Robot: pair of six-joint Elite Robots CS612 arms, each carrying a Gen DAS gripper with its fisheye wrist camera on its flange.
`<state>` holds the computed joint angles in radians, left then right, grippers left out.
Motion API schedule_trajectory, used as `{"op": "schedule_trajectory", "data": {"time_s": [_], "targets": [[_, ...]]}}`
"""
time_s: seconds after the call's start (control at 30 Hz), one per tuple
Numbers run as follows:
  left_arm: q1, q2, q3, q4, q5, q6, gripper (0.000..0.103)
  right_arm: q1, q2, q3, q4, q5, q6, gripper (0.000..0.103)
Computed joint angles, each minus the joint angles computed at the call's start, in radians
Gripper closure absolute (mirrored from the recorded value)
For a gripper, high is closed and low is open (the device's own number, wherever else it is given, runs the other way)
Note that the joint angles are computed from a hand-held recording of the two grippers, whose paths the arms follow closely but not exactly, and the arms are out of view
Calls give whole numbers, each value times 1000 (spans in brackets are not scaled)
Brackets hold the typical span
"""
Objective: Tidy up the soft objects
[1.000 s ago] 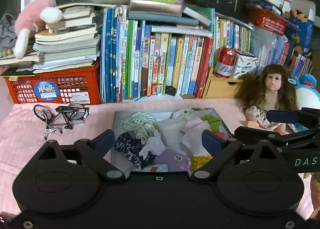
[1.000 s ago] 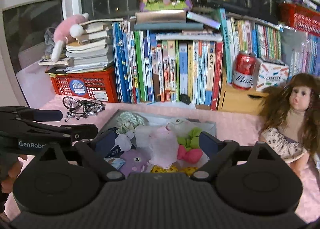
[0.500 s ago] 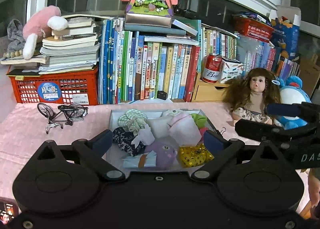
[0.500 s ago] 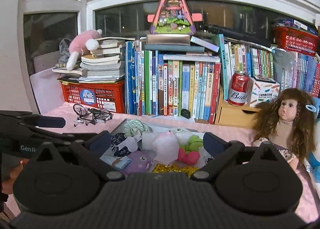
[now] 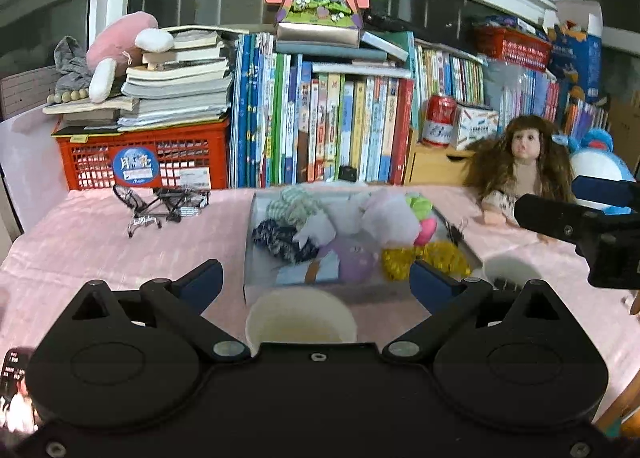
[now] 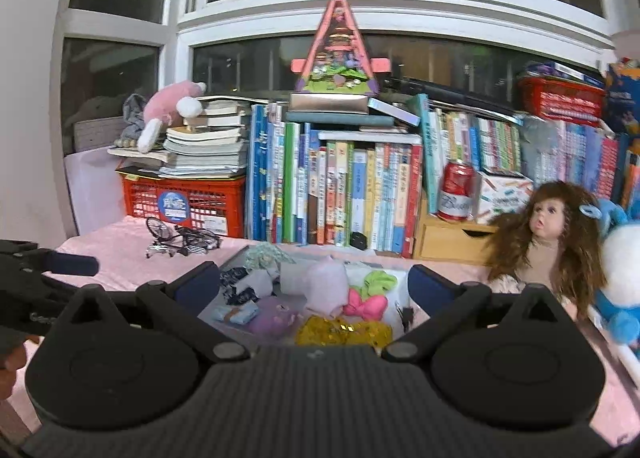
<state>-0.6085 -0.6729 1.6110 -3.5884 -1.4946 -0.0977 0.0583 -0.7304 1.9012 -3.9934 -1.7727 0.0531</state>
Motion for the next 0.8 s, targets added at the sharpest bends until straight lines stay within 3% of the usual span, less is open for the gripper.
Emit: {"op": "schedule_trajectory", "data": {"time_s": [0.5, 0.8], "targets": [[-16, 7, 102, -35, 75, -7, 3, 43, 80, 41, -114, -117, 67, 0], [-29, 34, 116, -29, 128, -49, 3, 60, 108, 42, -68, -154, 98, 0]]}}
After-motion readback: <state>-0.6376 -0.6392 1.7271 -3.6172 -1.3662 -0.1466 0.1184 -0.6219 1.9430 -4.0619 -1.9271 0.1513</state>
